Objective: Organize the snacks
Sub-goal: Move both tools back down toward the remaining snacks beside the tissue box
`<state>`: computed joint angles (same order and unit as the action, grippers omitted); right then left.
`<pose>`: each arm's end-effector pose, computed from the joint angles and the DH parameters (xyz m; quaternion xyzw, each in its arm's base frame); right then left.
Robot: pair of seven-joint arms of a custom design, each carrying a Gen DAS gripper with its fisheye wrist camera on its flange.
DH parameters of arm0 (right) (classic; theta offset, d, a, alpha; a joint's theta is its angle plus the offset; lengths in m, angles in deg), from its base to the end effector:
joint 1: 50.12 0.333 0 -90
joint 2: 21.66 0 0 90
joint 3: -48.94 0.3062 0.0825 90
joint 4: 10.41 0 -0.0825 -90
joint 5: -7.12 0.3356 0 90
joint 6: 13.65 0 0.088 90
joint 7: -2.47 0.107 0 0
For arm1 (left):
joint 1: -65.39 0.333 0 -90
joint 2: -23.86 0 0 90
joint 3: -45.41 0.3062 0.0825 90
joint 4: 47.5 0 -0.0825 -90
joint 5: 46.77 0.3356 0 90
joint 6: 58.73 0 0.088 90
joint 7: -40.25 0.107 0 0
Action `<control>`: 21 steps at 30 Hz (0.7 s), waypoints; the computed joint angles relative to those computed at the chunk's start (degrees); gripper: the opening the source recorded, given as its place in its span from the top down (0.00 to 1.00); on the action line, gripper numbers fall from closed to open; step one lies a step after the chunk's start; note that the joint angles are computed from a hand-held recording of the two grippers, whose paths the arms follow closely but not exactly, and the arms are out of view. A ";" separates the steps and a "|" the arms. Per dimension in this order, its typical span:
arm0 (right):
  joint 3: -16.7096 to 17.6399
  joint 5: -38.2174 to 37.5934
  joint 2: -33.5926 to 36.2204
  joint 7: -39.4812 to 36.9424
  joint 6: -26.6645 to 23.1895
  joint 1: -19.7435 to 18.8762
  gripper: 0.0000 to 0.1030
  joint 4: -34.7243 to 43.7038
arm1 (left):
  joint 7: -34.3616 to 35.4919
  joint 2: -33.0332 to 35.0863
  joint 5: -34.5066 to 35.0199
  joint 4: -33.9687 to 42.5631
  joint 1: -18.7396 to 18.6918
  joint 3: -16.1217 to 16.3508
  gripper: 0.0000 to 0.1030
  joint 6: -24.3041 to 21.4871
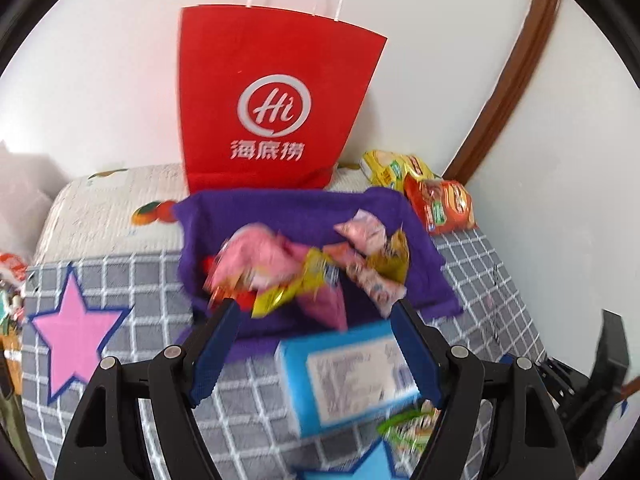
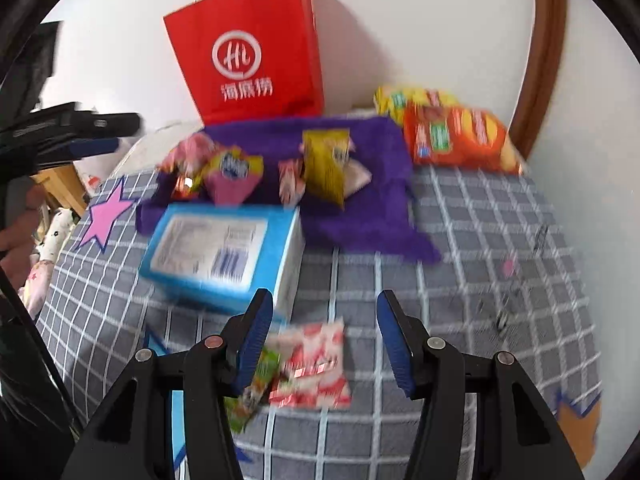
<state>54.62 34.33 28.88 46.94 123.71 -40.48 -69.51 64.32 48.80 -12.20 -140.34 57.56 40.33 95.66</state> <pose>0.7402 0.1745 0.3778 -0.8634 0.3849 -0.0883 0.3139 0.6520 -0.1584 0.4555 -0.7990 0.4828 -0.2838 0.2192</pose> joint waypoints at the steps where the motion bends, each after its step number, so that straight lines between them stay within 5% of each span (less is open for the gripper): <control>1: -0.23 0.05 -1.20 -0.86 1.84 0.08 0.48 -3.41 | -1.07 -1.43 1.03 -2.29 -0.56 0.41 0.26 0.30; 10: -0.66 0.12 -1.54 -2.42 5.74 0.19 0.48 -10.06 | -15.31 -12.87 11.96 -20.66 -2.44 0.43 0.26 2.04; 21: -2.14 -2.46 -1.32 -2.73 9.87 2.95 0.48 -12.67 | -22.22 -14.95 15.28 -28.29 -0.92 -1.12 0.26 6.00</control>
<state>52.48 31.88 27.56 44.21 133.58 -37.54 -82.18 42.10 33.85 3.08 -168.63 56.64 39.21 101.65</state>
